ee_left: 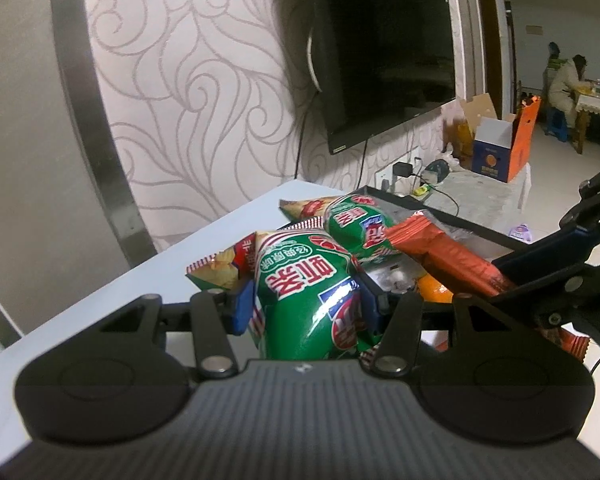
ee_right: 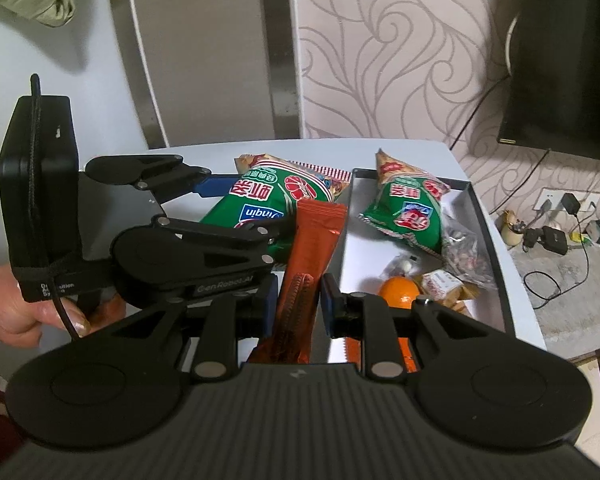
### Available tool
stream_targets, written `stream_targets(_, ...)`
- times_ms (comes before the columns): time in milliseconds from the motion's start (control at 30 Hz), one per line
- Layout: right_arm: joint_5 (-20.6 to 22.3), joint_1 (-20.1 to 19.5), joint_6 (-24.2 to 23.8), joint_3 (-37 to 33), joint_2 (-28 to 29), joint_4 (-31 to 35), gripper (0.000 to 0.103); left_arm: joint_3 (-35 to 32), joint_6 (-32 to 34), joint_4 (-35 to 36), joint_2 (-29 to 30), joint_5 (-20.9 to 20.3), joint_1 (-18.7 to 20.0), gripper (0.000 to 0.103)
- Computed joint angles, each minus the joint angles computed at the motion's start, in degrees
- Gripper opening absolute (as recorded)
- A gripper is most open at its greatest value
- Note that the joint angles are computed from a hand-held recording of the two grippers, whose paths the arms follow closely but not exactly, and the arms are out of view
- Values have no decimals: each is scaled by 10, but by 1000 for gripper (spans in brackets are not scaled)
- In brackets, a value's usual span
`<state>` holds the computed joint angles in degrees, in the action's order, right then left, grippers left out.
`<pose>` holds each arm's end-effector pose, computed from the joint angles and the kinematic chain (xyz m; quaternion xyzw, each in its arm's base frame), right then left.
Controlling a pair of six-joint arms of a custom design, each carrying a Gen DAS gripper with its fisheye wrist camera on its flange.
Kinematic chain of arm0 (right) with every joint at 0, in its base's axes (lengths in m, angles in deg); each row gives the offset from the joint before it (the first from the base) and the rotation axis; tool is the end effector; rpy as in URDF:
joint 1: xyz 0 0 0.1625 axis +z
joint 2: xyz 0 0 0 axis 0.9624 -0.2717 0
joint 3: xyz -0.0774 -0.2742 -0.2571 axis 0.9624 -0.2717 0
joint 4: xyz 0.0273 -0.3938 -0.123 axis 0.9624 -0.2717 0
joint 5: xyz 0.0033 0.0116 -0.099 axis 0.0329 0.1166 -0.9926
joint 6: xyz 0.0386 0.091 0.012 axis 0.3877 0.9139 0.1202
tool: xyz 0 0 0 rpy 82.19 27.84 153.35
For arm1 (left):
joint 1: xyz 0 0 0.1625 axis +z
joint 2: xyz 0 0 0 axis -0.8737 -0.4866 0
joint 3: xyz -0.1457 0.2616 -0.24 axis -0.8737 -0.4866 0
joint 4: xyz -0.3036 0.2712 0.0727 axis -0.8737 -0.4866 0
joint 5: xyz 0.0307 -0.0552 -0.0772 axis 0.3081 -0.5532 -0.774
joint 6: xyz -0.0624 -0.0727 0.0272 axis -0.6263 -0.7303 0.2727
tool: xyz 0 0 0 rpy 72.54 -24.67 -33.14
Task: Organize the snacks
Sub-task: 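Carry the green chip bag and orange stick packet over the black box with both tools, then lower the green chip bag and orange stick packet into the box with both tools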
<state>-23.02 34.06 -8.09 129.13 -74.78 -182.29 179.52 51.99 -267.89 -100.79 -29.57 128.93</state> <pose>0.2810 -0.5119 -0.0345 0.4105 -0.8625 0.2394 0.1742 0.0095 -0.4856 0.1838 0.3057 0.7825 -0.4257 0.3362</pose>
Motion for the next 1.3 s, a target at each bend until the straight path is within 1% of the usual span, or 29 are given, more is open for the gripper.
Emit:
stream_targets(333, -9, -13, 4, 7, -10, -16, 27, -21, 2, 13, 23, -21, -2, 55)
stream_targets(567, -23, -26, 12, 5, -15, -23, 27, -46, 4, 30, 46, -38, 1, 55)
stream_targets(833, -40, -45, 16, 2, -17, -21, 27, -74, 7, 56, 69, -75, 9, 55)
stream_targets(1133, -57, -64, 24, -11, -13, -12, 27, -103, 7, 100, 83, -127, 23, 55)
stream_targets(1300, -65, -71, 29, -18, -10, -5, 27, -119, 15, 109, 96, -138, 26, 56)
